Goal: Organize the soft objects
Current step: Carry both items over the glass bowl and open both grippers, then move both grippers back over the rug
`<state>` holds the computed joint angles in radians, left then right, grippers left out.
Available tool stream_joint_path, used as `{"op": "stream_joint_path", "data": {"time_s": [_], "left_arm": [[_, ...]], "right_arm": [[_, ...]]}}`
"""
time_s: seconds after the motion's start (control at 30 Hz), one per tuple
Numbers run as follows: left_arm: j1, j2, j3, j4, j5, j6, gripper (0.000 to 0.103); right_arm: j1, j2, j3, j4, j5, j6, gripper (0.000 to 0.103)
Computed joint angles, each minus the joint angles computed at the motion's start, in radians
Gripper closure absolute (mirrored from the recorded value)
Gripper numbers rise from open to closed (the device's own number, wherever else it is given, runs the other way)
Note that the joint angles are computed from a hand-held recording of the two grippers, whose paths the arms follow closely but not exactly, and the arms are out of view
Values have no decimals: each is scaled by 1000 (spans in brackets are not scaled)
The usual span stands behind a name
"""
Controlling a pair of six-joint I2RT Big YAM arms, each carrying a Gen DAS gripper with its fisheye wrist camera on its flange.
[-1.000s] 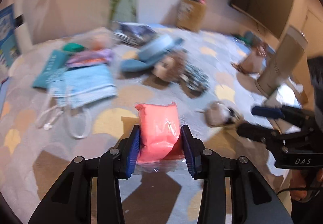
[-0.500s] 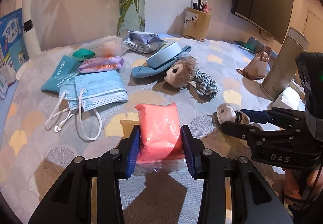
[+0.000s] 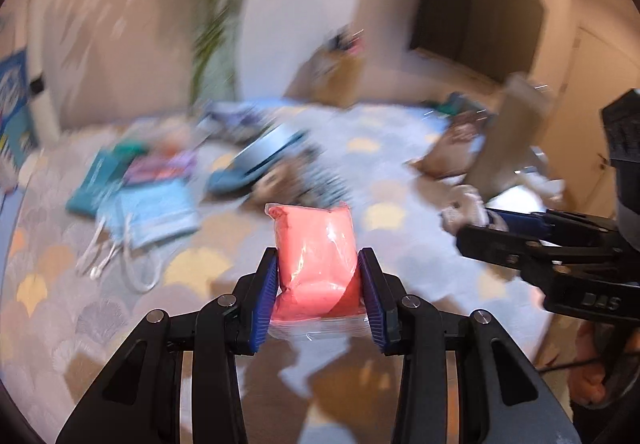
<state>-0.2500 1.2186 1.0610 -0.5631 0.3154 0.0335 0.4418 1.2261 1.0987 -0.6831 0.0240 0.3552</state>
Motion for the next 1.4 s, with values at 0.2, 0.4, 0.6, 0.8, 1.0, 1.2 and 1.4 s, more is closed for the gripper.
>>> {"op": "stream_joint_path", "data": {"time_s": [0.2, 0.4, 0.6, 0.8, 1.0, 1.2, 1.4], "left_arm": [[-150, -44, 62, -15, -7, 28, 66], [-352, 22, 172, -60, -45, 43, 66], [-524, 153, 317, -69, -103, 28, 66], [-625, 315, 473, -78, -211, -1, 66], [-658, 457, 629, -107, -270, -28, 66], [-669, 523, 698, -98, -286, -1, 29], [-676, 476, 628, -66, -263, 46, 29]], "right_arm": [[-66, -161, -36, -73, 50, 5, 60], [-249, -341, -92, -144, 79, -46, 60], [-624, -420, -102, -201, -51, -105, 60], [-928, -316, -53, -177, -210, -155, 60], [-987, -147, 38, -181, -225, -168, 60], [-997, -59, 86, -164, -232, -167, 37], [-1022, -64, 54, -174, -245, -187, 37]]}}
